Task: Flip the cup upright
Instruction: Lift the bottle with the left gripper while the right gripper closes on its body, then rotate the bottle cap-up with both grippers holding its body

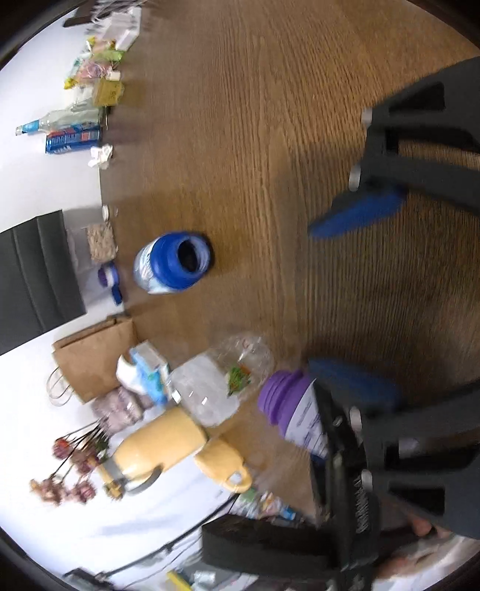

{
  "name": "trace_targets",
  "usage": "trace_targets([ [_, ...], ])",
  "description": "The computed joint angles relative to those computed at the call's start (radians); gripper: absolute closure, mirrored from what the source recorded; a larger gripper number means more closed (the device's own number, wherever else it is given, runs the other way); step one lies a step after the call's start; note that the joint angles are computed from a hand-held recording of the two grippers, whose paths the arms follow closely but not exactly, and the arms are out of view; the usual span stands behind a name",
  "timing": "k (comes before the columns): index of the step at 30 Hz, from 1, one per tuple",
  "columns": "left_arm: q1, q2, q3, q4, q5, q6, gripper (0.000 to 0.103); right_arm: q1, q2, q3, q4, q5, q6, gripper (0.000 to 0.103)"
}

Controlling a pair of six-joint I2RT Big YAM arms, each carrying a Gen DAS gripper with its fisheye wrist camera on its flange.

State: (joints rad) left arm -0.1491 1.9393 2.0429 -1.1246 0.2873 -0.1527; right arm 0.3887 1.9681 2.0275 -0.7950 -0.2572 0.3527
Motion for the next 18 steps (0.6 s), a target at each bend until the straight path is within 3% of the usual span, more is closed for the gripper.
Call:
trace_targets([
  [2,-0.004,-0.011,-0.013,0.020,0.013,0.020,0.041,-0.026,0.007,0.008,0.029,-0.168,0.062,0.014],
  [4,-0.010,-0.036,-0.042,0.052,0.011,0.047,0.041,-0.038,0.023,0.027,0.043,-0.286,0.096,0.014],
  [7,-0.021,-0.082,-0.099,0.110,0.018,0.093,0.041,-0.037,0.092,0.141,-0.054,-0.413,0.081,0.014],
  [12,-0.034,-0.156,-0.194,0.212,0.062,0.169,0.041,-0.016,0.194,0.304,-0.197,-0.508,0.062,0.014],
  [15,-0.028,-0.172,-0.217,0.228,0.113,0.178,0.041,-0.010,0.193,0.295,-0.167,-0.502,0.095,0.016],
  [17,-0.023,-0.165,-0.205,0.214,0.127,0.171,0.041,-0.012,0.178,0.262,-0.120,-0.535,0.126,0.031],
  [18,-0.019,-0.163,-0.205,0.211,0.141,0.169,0.042,-0.012,0.178,0.264,-0.121,-0.532,0.134,0.031],
])
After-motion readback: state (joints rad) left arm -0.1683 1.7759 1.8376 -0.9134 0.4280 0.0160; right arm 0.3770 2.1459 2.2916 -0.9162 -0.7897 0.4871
